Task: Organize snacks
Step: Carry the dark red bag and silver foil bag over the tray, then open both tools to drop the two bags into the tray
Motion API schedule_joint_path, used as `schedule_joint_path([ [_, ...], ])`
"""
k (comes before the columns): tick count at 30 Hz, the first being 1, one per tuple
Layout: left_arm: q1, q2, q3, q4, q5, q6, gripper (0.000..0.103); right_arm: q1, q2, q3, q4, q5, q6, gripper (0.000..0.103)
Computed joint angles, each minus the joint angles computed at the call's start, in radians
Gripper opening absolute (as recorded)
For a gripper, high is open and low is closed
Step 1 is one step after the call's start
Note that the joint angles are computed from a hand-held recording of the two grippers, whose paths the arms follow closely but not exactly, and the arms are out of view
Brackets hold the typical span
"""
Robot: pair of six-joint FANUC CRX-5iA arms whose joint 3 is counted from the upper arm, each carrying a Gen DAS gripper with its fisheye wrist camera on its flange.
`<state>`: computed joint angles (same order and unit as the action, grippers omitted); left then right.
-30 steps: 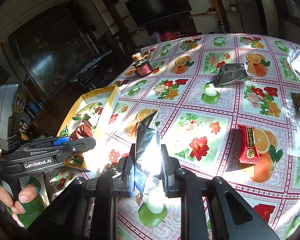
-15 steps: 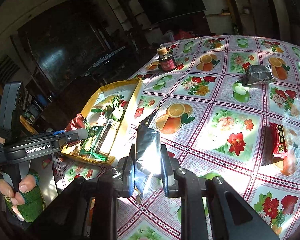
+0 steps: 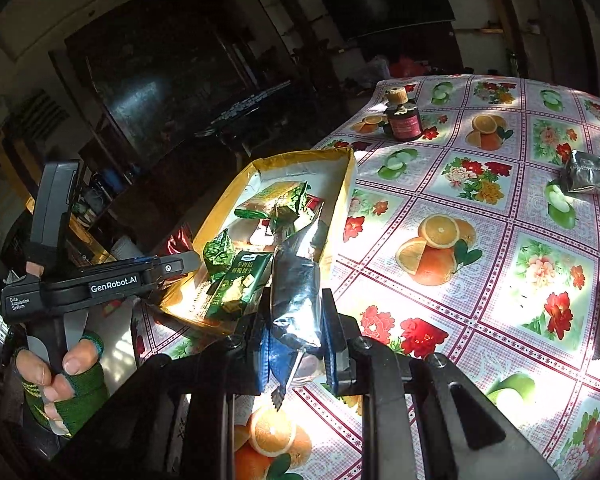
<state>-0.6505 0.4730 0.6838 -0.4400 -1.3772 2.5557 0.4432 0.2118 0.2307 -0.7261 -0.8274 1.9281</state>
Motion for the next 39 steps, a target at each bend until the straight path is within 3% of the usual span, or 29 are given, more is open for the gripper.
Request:
schedule_joint_path([
  [23, 0.034, 0.014, -0.011, 0.014, 0.006, -0.027, 0.037, 0.044, 0.172, 0.215, -0.056, -0.069, -0.027, 0.020],
  [31, 0.033, 0.050, 0.039, -0.007, -0.031, -0.046, 0.037, 0.058, 0.271, 0.322, -0.056, -0.098, -0.089, 0.020],
  [36, 0.046, 0.062, 0.048, 0.009, -0.041, -0.040, 0.039, 0.073, 0.307, 0.358, 0.007, -0.109, -0.158, 0.025],
  [39, 0.044, 0.058, 0.047, -0.002, -0.048, -0.023, 0.048, 0.069, 0.273, 0.311, 0.027, -0.066, -0.159, 0.037],
])
